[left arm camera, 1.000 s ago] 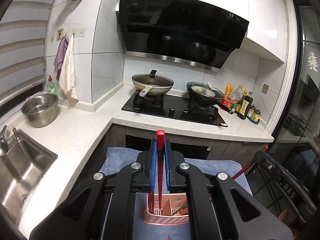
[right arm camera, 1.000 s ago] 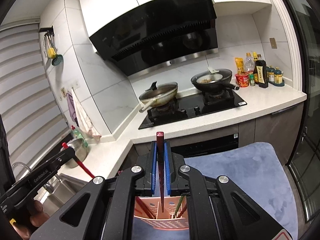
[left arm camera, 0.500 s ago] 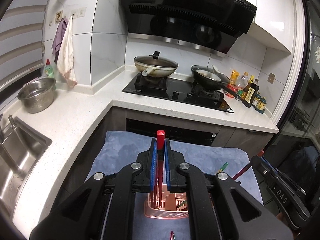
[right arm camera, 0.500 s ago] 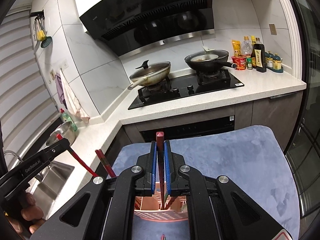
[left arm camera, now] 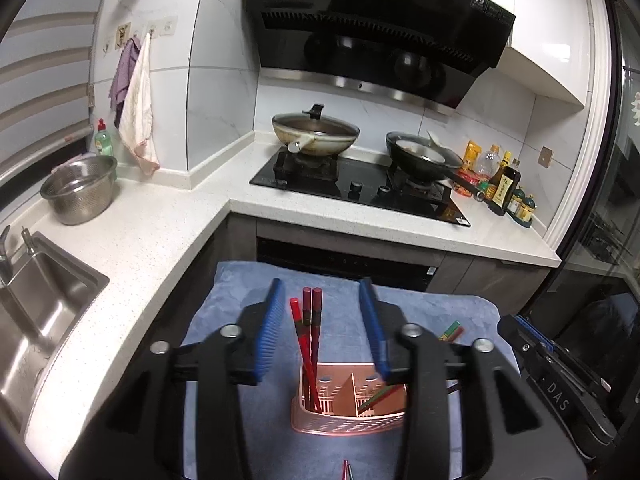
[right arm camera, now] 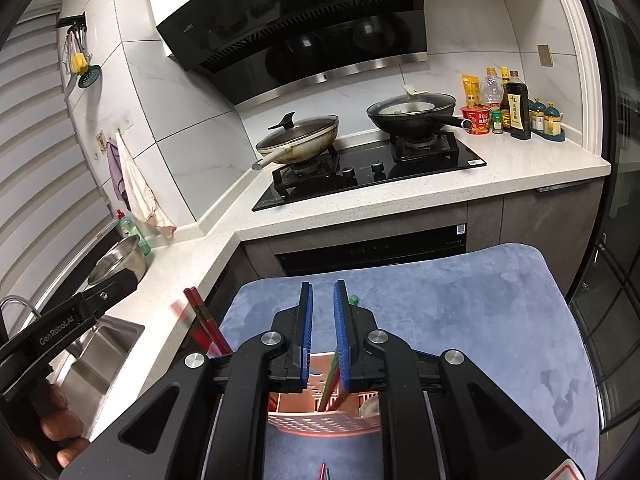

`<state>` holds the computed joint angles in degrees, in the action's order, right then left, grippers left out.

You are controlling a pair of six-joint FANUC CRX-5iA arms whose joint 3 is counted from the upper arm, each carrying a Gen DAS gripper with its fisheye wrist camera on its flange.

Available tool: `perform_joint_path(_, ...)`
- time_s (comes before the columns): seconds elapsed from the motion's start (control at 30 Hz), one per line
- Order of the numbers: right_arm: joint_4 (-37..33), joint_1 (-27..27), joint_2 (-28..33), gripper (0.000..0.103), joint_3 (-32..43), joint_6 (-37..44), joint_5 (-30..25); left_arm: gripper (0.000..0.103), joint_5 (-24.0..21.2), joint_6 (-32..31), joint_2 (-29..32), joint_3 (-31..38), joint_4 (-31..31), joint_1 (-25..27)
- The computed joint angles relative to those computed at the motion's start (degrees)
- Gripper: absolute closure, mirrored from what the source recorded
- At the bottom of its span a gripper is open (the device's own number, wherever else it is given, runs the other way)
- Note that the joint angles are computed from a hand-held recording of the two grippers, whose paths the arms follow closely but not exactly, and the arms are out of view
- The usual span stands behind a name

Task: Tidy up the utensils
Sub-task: 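Open both tools to release the chopsticks into the holder, then move both open tools back down to the last chopsticks on the rug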

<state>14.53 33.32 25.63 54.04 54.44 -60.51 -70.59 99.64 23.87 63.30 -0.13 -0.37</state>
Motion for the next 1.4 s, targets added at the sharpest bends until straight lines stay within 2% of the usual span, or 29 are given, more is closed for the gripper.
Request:
perform_joint_path(0.1,1.0,0.5,-1.1,0.085,-1.7,-0.3,0.9,0.064,-0.5,-0.2,-0.5,-0.3,-0.3,-0.2)
perform_joint_path(0.37,2.8,2.1,-5.9,0.084,-8.7,-0.9,3.1,0.064,1.0,-0.4,-4.5,-5.8,-1.4,-0.7)
perform_joint_path(0.47,3.1,2.8,-8.2,0.084,-12.2,-1.5,3.9,0.064,1.9,-0.6,-6.8,-9.2,-2.0,-0.9)
perform_joint_path(0.63,4.9,4.7,-12.9,0.082,-19.7,-2.5,5.5,0.056,4.0,-0.7,-11.6,-16.3,-3.2,-1.5)
perform_joint_path(0.7,6.2,5.7,-15.3,0.075,-23.7,-3.8,6.3,0.056,4.7,-0.7,-13.5,-19.1,-4.0,-1.9)
perform_joint_path(0.77,7.7,6.7,-17.5,0.075,-27.4,-5.0,6.9,0.056,5.3,-0.5,-15.3,-21.9,-4.7,-2.2)
perform_joint_path(1.0,10.6,9.7,-23.0,0.075,-36.7,-6.5,6.2,0.056,6.4,0.5,-20.9,-30.7,-5.4,-2.4)
perform_joint_path(1.4,10.9,15.1,-30.4,0.075,-49.3,-9.6,3.3,0.056,6.4,1.5,-29.2,-45.2,-5.4,-1.7)
